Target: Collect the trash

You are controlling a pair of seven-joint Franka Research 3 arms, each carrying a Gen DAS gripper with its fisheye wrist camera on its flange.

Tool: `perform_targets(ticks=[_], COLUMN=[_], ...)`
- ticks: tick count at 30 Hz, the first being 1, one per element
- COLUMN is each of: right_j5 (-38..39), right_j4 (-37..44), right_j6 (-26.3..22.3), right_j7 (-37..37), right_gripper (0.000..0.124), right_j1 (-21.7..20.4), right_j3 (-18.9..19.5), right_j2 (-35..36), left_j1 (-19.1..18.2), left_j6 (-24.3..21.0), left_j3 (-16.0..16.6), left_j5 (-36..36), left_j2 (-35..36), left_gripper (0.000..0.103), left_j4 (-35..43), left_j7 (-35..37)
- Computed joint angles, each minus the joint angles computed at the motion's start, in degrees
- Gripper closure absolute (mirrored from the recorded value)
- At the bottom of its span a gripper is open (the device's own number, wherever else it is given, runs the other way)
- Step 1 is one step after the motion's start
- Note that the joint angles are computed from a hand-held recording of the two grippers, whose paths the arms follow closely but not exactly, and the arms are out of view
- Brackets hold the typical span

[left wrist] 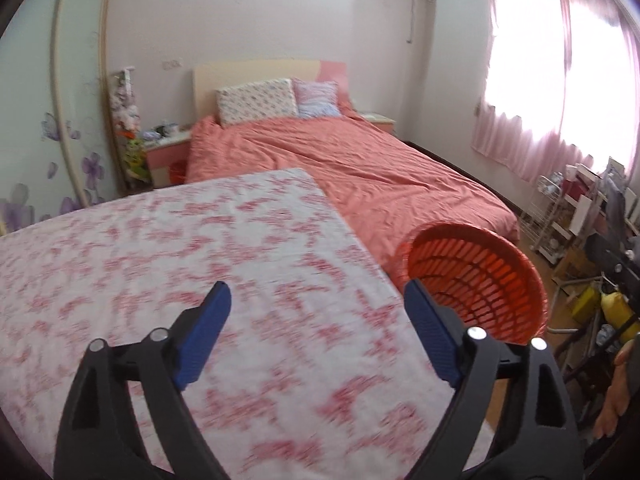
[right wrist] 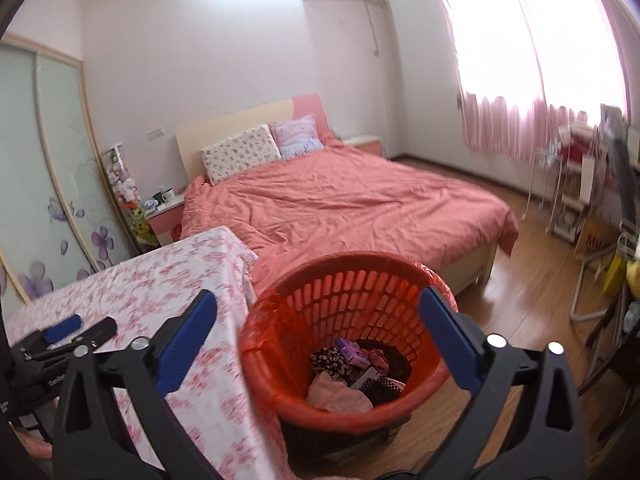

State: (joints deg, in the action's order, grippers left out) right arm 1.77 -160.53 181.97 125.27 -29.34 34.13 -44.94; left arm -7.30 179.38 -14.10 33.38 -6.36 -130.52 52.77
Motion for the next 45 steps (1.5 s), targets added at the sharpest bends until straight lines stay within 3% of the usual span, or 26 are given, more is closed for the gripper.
perform_targets(ticks=[2,4,7,11,17,21,29,35,45], right_j5=[0.01,-0.44,-1.87,-4.08,-8.31,-10.26,-14.05,-16.22,-21.31], right_j4=[-0.65,-1.44,-2.7,-3.42,-3.91,-4.42,-2.47,-1.53,-1.17], right_j6=[-1.96,-3.92,-7.64,-12.5,-21.49,-25.91,-34.02,-37.01,-39.78], right_j7=[1.09,2.81,6.56,10.41,16.09,20.36,25.16,27.24,32.34], right_gripper=[0.023,0.023,0.023,0.023,0.023,0.023,0.023,0.023,0.023], right_j1=[0.8,1.34,2.07,5.09,9.08,11.64,16.76,20.61,25.67], right_j3=[1.39,2.51,4.85,6.16,9.08,9.4,8.86,5.67,1.66], right_j2=[-3.12,-6.12,-11.82,-16.07,-23.03,-26.83,-25.9,-22.51,-19.57], left_j1=[5.26,14.92,22.9,25.13,22.53,20.01,11.46,6.57,2.92], left_j6=[1.38,4.21,6.7,6.67,7.56,5.69,-0.26,-3.72,-7.25], left_j3=[-2.89,-9.2,-14.68,-16.25,-13.87,-12.73,-7.57,-4.19,-1.95], left_j5=[5.98,12.26,12.61,10.02,5.44,1.85,-3.43,-5.57,-7.83], left_j2=[-4.18,-9.67,-17.84,-26.38,-36.49,-41.35,-46.21,-47.18,-47.88], left_gripper=[0.008,0.004,0.004,0.004,0.004,0.004,0.004,0.004,0.004], left_j4=[-3.55,-7.82,-13.82,-20.4,-29.24,-32.41,-35.64,-36.18,-35.93], left_j7=[-6.49,-13.99,-16.88,-16.62,-15.02,-13.97,-9.8,-7.35,-4.84])
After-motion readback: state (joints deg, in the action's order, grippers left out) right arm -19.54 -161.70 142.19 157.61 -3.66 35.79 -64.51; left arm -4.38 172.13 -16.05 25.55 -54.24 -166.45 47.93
